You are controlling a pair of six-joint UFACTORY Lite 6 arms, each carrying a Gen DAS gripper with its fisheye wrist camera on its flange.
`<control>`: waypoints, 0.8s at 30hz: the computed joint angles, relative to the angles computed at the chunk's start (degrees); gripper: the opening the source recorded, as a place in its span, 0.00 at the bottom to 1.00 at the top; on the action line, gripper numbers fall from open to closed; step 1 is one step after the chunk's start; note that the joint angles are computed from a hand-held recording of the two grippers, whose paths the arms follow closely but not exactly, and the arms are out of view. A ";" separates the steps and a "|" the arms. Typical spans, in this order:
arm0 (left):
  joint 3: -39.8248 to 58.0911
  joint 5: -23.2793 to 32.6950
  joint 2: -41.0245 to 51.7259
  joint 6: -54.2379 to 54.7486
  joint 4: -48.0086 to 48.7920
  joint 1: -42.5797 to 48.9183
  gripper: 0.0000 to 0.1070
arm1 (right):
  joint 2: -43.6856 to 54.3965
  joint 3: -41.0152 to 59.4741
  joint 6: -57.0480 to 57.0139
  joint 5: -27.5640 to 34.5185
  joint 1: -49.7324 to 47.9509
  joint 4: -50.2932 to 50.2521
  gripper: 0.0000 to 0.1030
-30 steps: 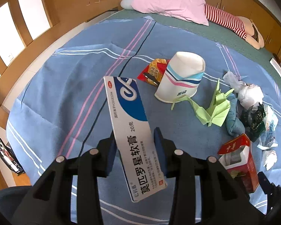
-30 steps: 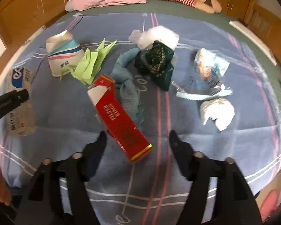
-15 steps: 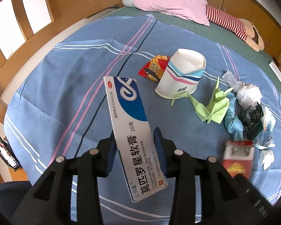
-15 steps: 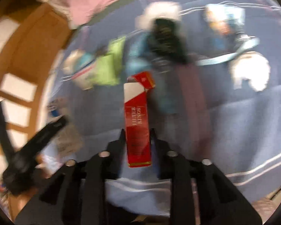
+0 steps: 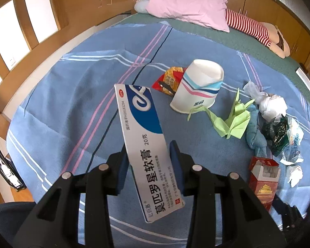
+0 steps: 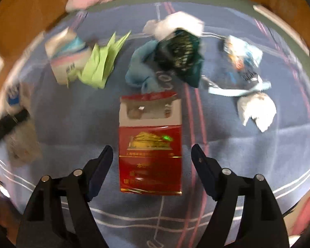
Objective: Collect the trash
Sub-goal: 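Lift the ointment box and cigarette pack toward the wastebasket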
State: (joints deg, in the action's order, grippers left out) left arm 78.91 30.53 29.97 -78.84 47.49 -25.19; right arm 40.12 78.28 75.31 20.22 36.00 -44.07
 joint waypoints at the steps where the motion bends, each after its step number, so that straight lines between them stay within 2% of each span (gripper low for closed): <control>1: -0.40 -0.13 -0.42 -0.90 1.09 -0.16 0.37 | 0.93 0.73 -0.70 0.39 0.25 0.50 0.54; 4: -2.60 -1.16 -2.60 -5.66 6.31 -1.15 0.37 | -3.11 -4.18 6.03 -3.65 -0.11 -3.94 0.54; 6: -4.74 -2.96 -4.79 -9.47 10.07 -1.71 0.37 | -7.18 -7.98 14.01 -3.64 0.13 -11.34 0.54; 9: -10.50 -4.74 -10.40 -20.00 21.13 -3.95 0.36 | -17.34 -17.35 27.26 -3.53 0.42 -24.86 0.54; 11: -15.85 -5.94 -15.78 -28.69 30.73 -6.15 0.36 | -27.87 -26.47 34.34 -3.99 0.55 -31.99 0.54; 13: -19.73 -4.78 -20.61 -33.34 36.50 -9.46 0.36 | -38.40 -34.40 35.80 -4.12 0.78 -33.84 0.54; 15: -23.49 -1.66 -26.22 -34.38 38.15 -14.24 0.36 | -50.40 -41.91 30.30 -1.97 2.64 -28.22 0.54; 18: -26.48 1.88 -34.07 -30.23 33.17 -20.84 0.36 | -65.88 -47.65 18.60 6.74 7.97 -16.25 0.54; 19: -26.87 3.80 -36.14 -28.78 31.29 -23.37 0.36 | -71.80 -49.38 17.03 12.15 11.84 -13.94 0.54; 22: -27.47 14.34 -41.03 -25.64 28.46 -34.32 0.36 | -86.79 -53.06 16.47 28.33 24.27 -10.46 0.54; 24: -27.58 18.64 -42.79 -24.48 27.12 -39.30 0.36 | -93.57 -54.49 20.34 39.94 34.59 -10.67 0.54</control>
